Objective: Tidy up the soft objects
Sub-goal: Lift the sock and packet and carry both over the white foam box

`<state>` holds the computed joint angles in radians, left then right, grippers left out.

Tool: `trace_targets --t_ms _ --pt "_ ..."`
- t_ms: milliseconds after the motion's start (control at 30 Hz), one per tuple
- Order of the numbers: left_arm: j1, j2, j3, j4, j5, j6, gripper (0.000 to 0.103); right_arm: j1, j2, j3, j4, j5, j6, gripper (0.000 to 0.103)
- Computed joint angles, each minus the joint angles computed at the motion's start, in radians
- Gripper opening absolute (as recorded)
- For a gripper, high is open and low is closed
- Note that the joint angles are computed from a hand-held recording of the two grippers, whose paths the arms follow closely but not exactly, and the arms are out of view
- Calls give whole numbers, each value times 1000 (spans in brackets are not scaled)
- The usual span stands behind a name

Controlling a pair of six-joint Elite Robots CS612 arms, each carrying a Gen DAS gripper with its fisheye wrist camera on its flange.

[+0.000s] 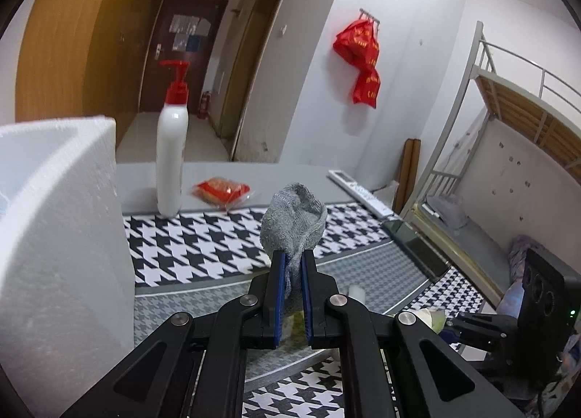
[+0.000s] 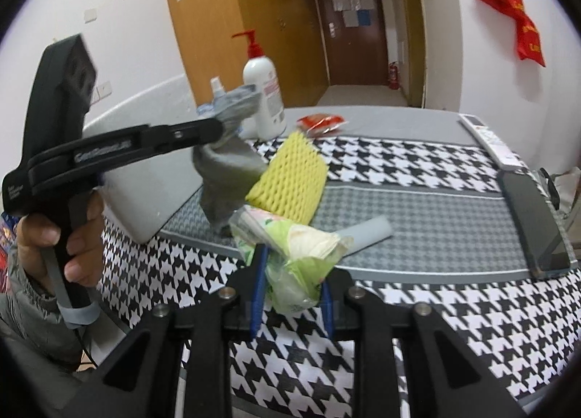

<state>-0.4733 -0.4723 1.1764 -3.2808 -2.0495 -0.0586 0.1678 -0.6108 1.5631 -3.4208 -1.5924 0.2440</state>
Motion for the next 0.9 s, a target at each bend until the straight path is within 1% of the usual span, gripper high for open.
trace_targets --t_ms 267,533,667,700,733,833,900 --pt "-12 -25 39 -39 19 25 9 -3 -15 25 -50 -45 21 29" --pt "-19 -48 79 -75 52 46 9 -6 -23 42 -101 -63 36 29" --pt "-23 -65 92 -34 75 68 9 -9 -31 51 -104 -66 50 29" --pt "-24 -69 100 -42 86 78 9 -10 -33 52 -104 -65 47 29" --pt "-24 -73 107 -57 91 81 9 -9 -34 53 -103 -79 48 29" --pt "-22 -80 117 -92 97 63 9 -10 -37 57 -122 -87 53 29" --pt "-22 -85 126 -111 101 64 9 -9 -38 58 -138 -88 49 29"
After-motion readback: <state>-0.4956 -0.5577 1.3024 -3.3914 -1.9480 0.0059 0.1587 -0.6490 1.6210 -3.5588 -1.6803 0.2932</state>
